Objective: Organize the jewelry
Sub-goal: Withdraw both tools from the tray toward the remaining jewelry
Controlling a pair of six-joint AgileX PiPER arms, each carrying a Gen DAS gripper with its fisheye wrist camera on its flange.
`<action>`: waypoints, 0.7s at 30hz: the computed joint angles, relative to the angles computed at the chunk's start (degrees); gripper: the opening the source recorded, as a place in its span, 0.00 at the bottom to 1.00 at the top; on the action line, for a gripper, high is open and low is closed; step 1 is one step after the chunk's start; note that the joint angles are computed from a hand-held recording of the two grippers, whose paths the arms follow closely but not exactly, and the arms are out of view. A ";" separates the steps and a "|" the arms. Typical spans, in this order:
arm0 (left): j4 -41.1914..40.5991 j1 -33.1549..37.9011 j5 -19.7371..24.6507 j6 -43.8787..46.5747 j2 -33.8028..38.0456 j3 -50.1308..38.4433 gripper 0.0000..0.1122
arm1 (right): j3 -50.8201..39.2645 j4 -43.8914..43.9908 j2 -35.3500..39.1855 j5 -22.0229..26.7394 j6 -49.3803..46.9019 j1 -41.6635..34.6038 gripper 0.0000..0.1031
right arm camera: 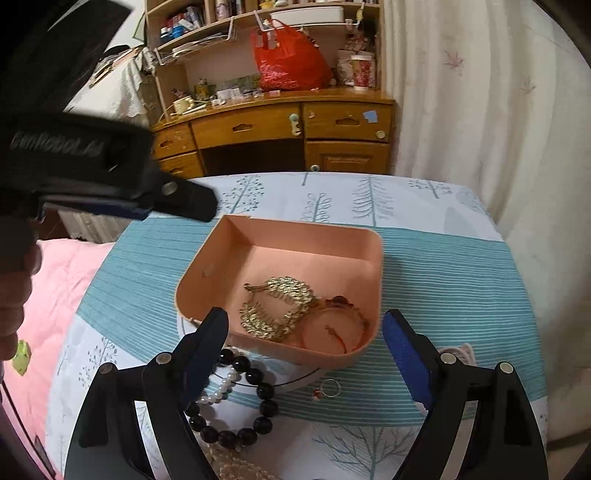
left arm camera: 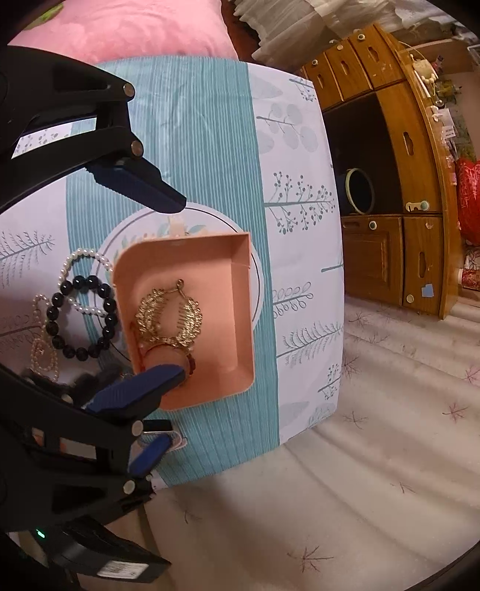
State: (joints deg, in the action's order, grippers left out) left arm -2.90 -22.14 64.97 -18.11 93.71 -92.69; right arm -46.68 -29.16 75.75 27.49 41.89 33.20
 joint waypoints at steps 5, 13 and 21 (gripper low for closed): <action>-0.59 0.32 -1.01 0.35 -5.12 6.34 0.73 | 2.22 -3.95 -3.57 3.53 7.31 2.30 0.84; 1.57 -2.12 -2.50 0.47 -15.83 18.97 0.73 | 10.41 -9.40 -13.59 11.16 25.32 12.66 0.84; 1.74 -6.92 -0.91 0.20 -23.05 28.84 0.73 | 17.62 -15.77 -19.67 31.71 51.31 42.12 0.84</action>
